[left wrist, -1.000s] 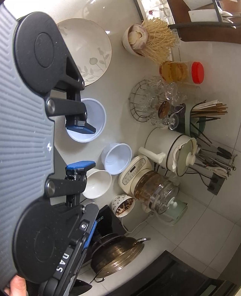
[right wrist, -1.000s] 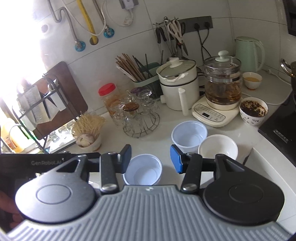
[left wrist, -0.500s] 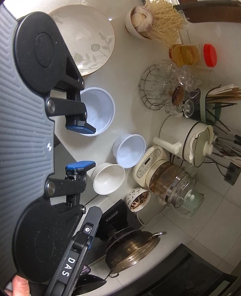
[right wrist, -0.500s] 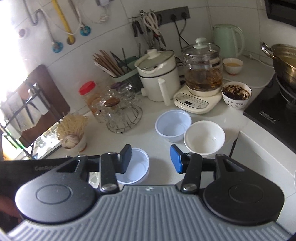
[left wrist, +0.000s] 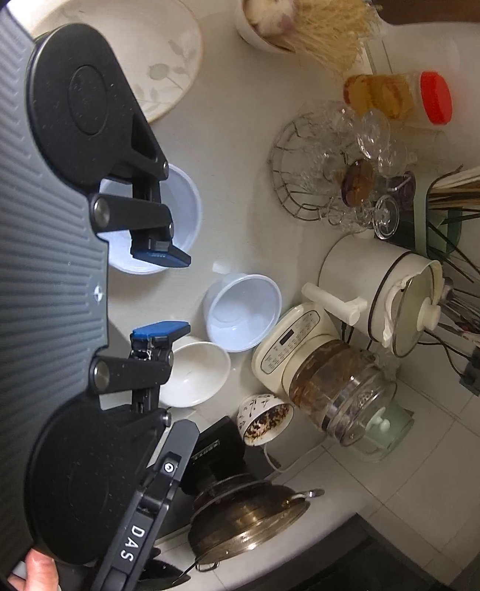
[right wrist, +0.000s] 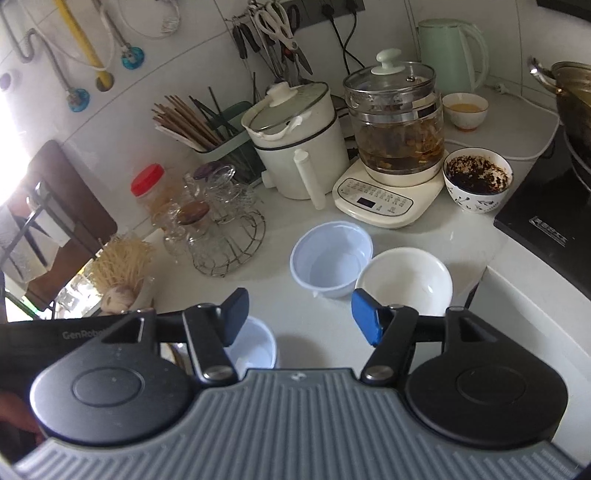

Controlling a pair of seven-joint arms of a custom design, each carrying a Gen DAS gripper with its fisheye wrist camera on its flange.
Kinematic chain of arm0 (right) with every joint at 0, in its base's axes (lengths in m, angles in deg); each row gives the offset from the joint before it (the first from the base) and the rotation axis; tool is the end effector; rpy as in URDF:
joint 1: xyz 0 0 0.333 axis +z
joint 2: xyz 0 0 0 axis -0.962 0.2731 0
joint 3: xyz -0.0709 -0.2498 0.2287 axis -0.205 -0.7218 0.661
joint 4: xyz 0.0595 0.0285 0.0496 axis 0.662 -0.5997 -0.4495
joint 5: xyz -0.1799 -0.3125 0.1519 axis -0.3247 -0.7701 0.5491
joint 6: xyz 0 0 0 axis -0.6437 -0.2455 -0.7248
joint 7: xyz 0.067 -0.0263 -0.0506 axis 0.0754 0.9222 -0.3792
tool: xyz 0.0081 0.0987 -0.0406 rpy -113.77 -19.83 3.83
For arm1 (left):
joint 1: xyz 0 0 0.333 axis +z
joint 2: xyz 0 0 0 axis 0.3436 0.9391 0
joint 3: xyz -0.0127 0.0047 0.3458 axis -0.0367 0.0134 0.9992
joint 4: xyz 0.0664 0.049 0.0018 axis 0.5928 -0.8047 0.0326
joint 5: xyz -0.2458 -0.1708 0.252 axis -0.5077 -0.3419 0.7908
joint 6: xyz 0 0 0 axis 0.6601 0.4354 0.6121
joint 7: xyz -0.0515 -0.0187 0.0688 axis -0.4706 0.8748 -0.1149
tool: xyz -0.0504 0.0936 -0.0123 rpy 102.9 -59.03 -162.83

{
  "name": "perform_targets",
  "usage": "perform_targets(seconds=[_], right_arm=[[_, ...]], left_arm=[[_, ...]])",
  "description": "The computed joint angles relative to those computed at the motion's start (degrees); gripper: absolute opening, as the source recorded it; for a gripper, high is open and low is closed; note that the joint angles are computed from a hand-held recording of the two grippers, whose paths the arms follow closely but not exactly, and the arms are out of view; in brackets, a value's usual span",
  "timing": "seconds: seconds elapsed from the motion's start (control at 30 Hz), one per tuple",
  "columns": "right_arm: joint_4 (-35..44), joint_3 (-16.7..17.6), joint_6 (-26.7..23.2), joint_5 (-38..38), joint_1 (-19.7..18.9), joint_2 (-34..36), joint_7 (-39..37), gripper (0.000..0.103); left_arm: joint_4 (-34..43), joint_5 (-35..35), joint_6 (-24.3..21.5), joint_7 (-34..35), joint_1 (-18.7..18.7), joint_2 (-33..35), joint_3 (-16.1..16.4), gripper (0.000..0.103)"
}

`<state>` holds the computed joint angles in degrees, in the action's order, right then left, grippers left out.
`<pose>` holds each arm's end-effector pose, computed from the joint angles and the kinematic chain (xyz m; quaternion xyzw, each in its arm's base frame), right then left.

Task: Organize plates and bowls
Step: 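Move the left gripper to the second translucent plastic bowl, then close the left gripper on the second plastic bowl's rim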

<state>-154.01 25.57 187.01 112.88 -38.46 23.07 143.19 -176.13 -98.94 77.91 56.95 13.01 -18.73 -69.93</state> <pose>0.4147 0.1471 0.5539 -0.6795 0.5962 -0.0908 0.4179 0.4363 -0.1644 0.5452 -0.7396 0.5782 -0.3292 0.1020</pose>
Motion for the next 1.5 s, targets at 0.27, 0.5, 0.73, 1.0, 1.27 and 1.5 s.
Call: perform_targets(seconds=[0.27,0.5,0.73,1.0,1.27,1.5], right_arm=[[9.37,-6.9,-5.18,11.48,2.29,10.25,-12.38,0.064],[17.21,-6.96,-10.77,20.62,-0.29,19.37,-20.62,0.064],[23.0,-3.34,-15.18,25.28,-5.17,26.34,-26.89,0.063],[28.4,1.78,-17.89,22.7,-10.93,32.85,-27.0,0.054],[29.54,7.25,-17.16,19.96,-15.67,35.36,-24.76,0.031],[29.54,12.23,-16.51,17.91,-19.9,36.25,-24.44,0.022]], left_arm=[[10.96,5.26,-1.98,-2.61,1.58,12.25,-0.16,0.045],[18.12,8.23,-4.2,-6.44,0.28,20.73,1.93,0.048],[22.12,6.03,-4.31,-3.33,-0.79,26.28,3.67,0.048],[25.81,3.47,-5.38,0.35,-1.23,31.17,4.32,0.048],[27.91,4.86,-6.43,-1.82,-2.22,33.81,5.38,0.024],[27.68,2.67,-5.36,-1.72,-1.79,34.53,5.36,0.011]])
